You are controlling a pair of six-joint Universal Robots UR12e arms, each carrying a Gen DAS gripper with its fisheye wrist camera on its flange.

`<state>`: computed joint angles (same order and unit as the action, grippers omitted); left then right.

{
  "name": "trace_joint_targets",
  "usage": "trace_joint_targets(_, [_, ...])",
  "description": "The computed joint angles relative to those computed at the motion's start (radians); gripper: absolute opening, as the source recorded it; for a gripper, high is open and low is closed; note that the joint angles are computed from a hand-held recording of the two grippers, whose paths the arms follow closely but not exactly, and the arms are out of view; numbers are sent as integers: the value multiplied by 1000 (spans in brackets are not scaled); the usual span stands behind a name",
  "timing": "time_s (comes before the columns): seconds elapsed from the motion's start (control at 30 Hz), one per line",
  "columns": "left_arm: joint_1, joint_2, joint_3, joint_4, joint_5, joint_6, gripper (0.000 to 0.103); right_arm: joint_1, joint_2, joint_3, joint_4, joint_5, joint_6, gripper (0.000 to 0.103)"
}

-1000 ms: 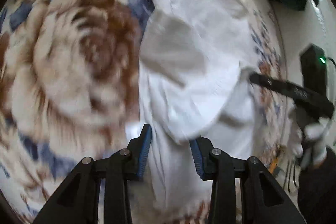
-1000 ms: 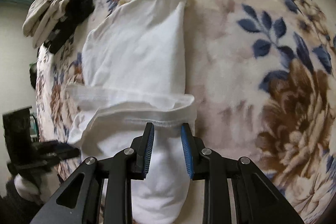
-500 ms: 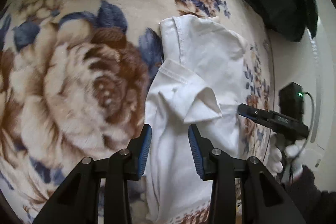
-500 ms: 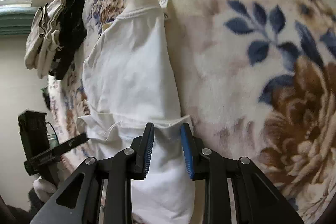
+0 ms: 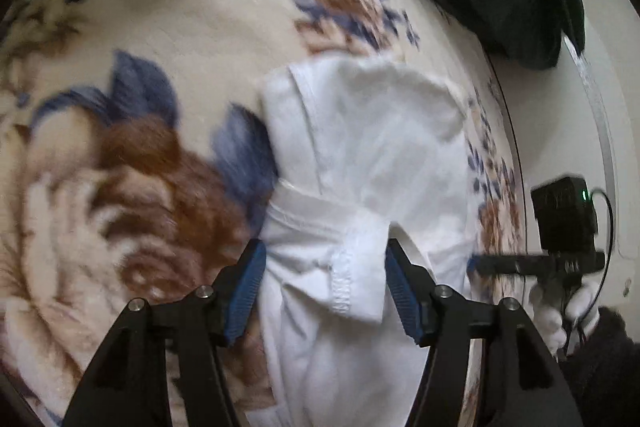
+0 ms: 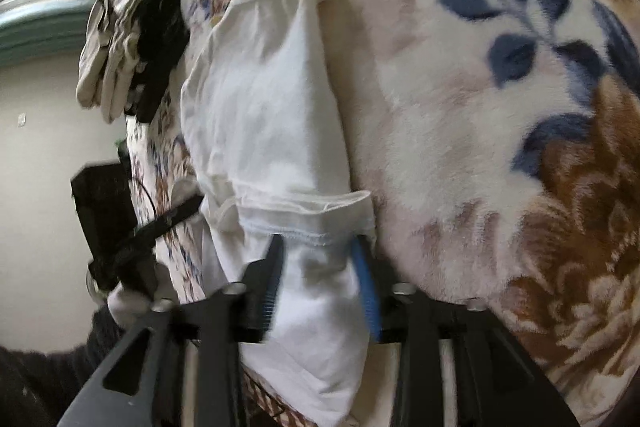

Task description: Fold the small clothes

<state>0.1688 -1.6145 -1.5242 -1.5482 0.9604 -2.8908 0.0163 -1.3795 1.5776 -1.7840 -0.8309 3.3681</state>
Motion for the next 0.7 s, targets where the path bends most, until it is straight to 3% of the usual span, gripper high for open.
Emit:
trace_joint_targets(0.1, [6, 17, -19, 99, 111, -133, 58, 10, 6, -12, 6, -19, -44, 57])
trace_joint_targets(0.17, [21, 24, -24, 110, 112, -173, 58, 16, 10, -19, 1, -44, -45, 57])
trace_joint_targets(0.27, [39, 38, -20, 48, 37, -118, 58, 23, 11, -31, 3, -72, -58, 57])
trace_joint_targets(0.37, [31, 49, 3, -26, 44, -8, 58, 23, 2, -32, 8, -105, -58, 57])
trace_joint_targets(0.57, [-23, 37, 31, -42, 169, 73, 58, 20, -8, -32, 59, -127, -110, 57])
trace_joint_targets(0.63, [-48, 10, 45, -21, 229, 52, 58, 23, -6, -33, 67, -134, -124, 57])
trace_joint_targets(0.7, [-56, -11, 47, 35, 256, -22, 58, 25, -2, -28, 56, -137, -109, 57])
